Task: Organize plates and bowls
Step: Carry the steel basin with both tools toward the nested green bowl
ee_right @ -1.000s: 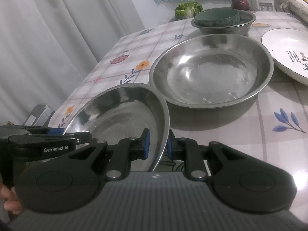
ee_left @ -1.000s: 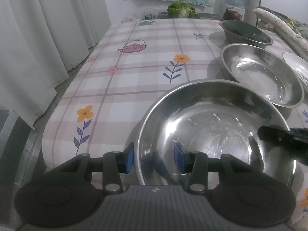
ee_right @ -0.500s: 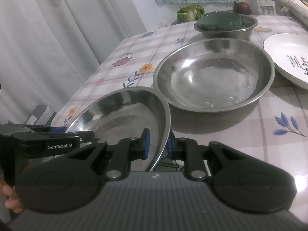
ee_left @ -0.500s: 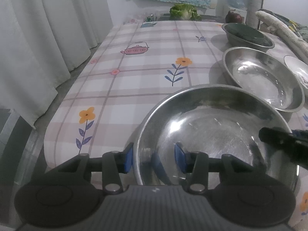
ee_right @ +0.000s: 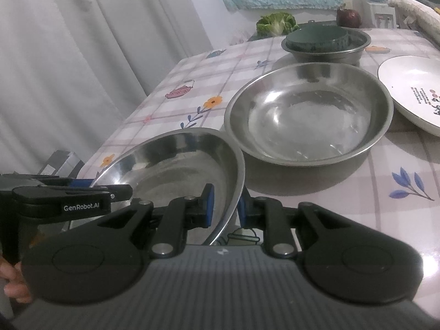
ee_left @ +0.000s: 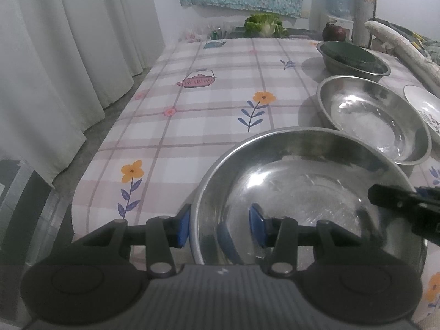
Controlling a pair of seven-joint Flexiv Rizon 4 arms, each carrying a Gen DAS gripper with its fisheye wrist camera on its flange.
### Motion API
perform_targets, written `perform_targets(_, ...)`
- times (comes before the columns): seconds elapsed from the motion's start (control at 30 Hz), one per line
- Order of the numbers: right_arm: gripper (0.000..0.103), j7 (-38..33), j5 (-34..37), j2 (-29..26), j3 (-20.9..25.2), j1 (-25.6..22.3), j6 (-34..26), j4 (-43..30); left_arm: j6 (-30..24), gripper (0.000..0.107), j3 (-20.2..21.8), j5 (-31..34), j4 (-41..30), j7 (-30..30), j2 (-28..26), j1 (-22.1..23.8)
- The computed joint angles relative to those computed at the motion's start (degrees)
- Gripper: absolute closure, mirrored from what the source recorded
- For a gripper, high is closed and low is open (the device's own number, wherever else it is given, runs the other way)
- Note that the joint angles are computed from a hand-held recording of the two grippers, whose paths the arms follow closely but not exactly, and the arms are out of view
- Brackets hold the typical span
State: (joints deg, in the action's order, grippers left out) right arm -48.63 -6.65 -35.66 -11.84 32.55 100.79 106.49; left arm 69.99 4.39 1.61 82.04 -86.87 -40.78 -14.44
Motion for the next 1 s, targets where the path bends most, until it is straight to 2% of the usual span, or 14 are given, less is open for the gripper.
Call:
perform_targets(0.63,0.085,-0.87,1.09,0.65,-1.23,1.39,0.72,0.39,2.37,0.061,-0.29,-0.28,1.49,0.11,1.29,0.45)
perform_targets(1.0,0.085,-0.46,1.86,1.28,-4.12,4.14,0.75,0.84,4.3,0.061,-1.06,-1.82,2.07,1.72,1.79,1.04)
